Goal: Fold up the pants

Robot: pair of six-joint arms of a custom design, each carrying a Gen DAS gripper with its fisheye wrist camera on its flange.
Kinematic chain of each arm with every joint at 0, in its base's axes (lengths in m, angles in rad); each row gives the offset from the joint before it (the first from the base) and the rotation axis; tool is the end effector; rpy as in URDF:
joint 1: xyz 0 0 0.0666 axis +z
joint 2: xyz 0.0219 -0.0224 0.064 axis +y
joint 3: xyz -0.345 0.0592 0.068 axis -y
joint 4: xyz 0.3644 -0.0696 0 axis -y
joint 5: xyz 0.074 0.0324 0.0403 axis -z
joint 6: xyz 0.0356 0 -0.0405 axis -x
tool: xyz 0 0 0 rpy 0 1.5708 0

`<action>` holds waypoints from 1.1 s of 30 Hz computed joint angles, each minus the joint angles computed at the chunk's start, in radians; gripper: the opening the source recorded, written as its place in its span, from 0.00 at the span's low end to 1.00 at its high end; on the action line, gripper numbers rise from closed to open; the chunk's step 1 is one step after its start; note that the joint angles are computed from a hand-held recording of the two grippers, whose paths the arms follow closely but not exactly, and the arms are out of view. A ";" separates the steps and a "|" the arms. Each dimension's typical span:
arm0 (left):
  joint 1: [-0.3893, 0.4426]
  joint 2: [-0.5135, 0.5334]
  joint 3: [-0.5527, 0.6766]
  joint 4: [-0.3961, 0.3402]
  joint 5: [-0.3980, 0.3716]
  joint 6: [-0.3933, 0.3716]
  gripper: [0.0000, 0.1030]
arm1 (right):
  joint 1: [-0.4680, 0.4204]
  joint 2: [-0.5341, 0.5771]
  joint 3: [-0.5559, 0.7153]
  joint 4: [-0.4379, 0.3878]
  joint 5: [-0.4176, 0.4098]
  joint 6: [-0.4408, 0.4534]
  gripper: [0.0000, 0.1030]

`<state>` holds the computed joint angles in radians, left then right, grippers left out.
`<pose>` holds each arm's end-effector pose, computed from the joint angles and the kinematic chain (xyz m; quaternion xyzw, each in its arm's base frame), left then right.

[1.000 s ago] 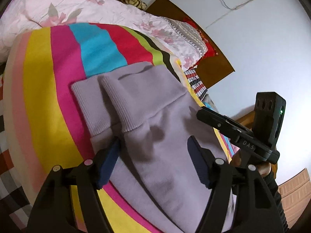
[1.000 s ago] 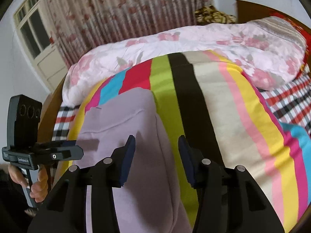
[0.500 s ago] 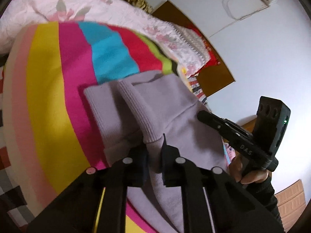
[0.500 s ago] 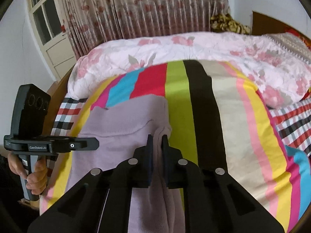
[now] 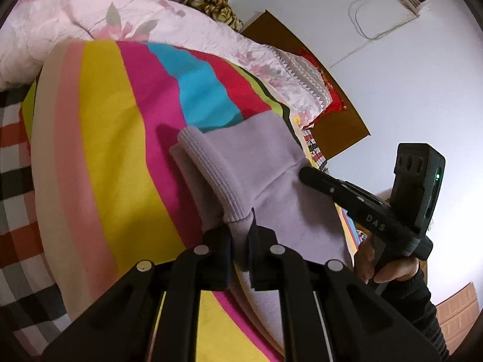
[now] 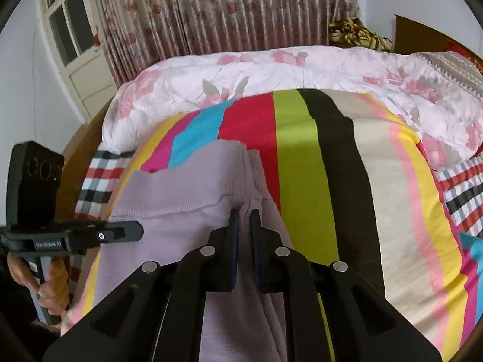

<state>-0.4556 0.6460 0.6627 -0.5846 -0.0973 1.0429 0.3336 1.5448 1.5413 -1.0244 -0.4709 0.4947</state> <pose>0.2203 -0.1045 0.3396 -0.2759 0.8316 -0.2958 0.3806 0.4670 0.1785 0.3853 -0.4342 0.8324 0.2030 0.2780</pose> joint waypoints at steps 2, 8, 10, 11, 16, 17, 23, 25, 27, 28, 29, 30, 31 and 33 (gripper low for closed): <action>-0.002 -0.011 -0.005 0.003 -0.008 0.013 0.08 | 0.002 -0.008 -0.006 0.011 0.004 -0.001 0.10; -0.003 0.035 0.008 0.004 -0.021 -0.017 0.11 | 0.013 -0.019 -0.035 0.056 0.042 -0.025 0.10; -0.006 0.033 0.007 0.005 -0.021 -0.021 0.13 | 0.014 -0.028 -0.046 0.067 0.044 -0.036 0.10; -0.012 0.035 0.010 -0.001 -0.027 -0.030 0.14 | 0.017 -0.027 -0.046 0.064 0.056 -0.046 0.11; -0.013 0.031 0.049 -0.026 0.016 -0.034 0.68 | 0.001 -0.031 0.002 -0.027 0.107 -0.058 0.71; -0.040 0.031 0.086 -0.089 -0.049 -0.019 0.79 | -0.035 -0.084 -0.024 -0.002 0.072 -0.048 0.71; -0.268 0.072 0.300 -0.326 -0.491 -0.058 0.98 | -0.306 -0.316 -0.135 0.032 0.054 -0.031 0.71; -0.269 0.111 0.328 -0.251 -0.388 -0.172 0.98 | -0.423 -0.361 -0.162 -0.033 -0.026 -0.034 0.71; -0.254 0.194 0.365 -0.223 -0.265 -0.267 0.98 | -0.500 -0.380 -0.186 -0.120 -0.127 -0.012 0.71; -0.254 0.232 0.379 -0.227 -0.242 -0.290 0.98 | -0.525 -0.400 -0.219 -0.168 -0.153 0.018 0.71; -0.254 0.301 0.411 -0.269 -0.224 -0.301 0.98 | -0.525 -0.418 -0.250 -0.189 -0.139 0.044 0.71; -0.250 0.349 0.437 -0.314 -0.209 -0.285 0.98 | -0.514 -0.430 -0.272 -0.202 -0.120 0.061 0.71; -0.241 0.377 0.441 -0.330 -0.167 -0.252 0.97 | -0.499 -0.444 -0.300 -0.213 -0.096 0.081 0.70; -0.241 0.360 0.411 -0.285 -0.124 -0.218 0.97 | -0.462 -0.486 -0.362 -0.189 -0.045 0.133 0.48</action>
